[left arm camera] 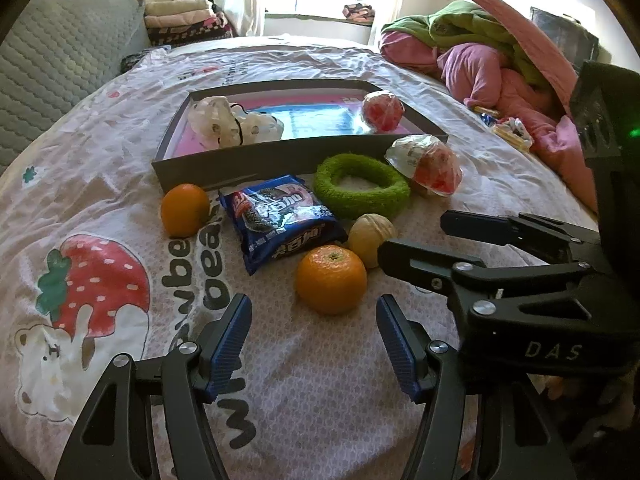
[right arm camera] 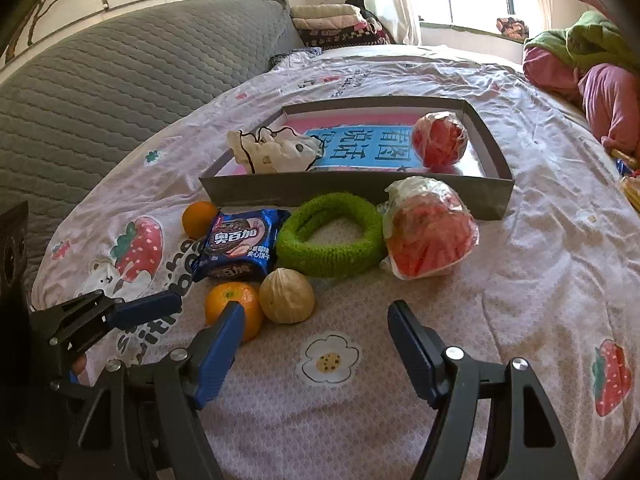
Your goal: Organize objects
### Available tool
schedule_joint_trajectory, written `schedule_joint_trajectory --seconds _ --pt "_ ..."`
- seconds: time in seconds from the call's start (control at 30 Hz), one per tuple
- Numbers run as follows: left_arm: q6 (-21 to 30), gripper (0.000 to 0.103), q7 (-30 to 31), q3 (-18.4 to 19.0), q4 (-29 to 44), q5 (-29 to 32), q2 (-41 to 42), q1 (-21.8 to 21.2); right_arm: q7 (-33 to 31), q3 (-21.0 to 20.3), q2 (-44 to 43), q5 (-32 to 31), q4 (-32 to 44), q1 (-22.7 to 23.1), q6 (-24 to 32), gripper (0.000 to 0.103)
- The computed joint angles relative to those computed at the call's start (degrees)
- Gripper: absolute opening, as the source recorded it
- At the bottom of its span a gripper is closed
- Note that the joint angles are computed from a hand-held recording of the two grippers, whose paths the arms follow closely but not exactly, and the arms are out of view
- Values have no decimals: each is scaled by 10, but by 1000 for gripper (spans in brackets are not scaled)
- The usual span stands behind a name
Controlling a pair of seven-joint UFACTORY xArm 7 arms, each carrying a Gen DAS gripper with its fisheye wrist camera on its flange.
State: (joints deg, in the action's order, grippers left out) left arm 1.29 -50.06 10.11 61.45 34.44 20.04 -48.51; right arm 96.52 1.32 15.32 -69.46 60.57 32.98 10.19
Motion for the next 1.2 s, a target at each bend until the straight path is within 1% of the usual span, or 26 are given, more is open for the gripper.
schedule_joint_trajectory --seconds 0.1,0.17,0.3,0.57,0.67,0.8,0.9,0.93,1.0,1.03,1.07,1.1,1.13,1.2 --pt "-5 66 5 -6 1 -8 4 6 -13 0 8 16 6 -3 -5 73" --pt "-9 66 10 -6 3 -15 8 6 -21 -3 14 23 10 0 -8 69" --pt "-14 66 21 2 7 -31 16 -2 -44 -12 25 46 18 5 -19 64" --pt "-18 66 61 -2 17 -77 29 2 -64 -48 39 71 27 31 -54 56" --pt "-25 66 77 -14 19 -103 33 14 -68 -66 45 79 27 41 -80 54" --pt "-30 66 110 -44 23 -146 40 42 -82 -95 53 106 25 59 -116 54" --pt "-39 66 127 -50 26 -173 45 47 -96 -111 57 127 20 70 -142 52" --pt "-40 66 131 -49 27 -182 47 47 -101 -115 58 134 18 71 -152 49" --pt "-41 63 146 -60 30 -199 50 56 -115 -113 63 150 14 65 -179 43" --pt "-40 60 150 -53 32 -205 51 48 -122 -109 63 158 12 62 -185 42" --pt "-41 60 156 -52 32 -210 53 47 -129 -106 63 165 10 59 -186 41" --pt "-42 58 163 -56 32 -215 53 49 -140 -94 63 173 9 48 -184 41" --pt "-44 57 169 -60 32 -220 54 51 -146 -92 63 180 7 46 -186 40" --pt "-46 54 184 -69 30 -230 53 59 -157 -94 61 195 3 49 -184 36"
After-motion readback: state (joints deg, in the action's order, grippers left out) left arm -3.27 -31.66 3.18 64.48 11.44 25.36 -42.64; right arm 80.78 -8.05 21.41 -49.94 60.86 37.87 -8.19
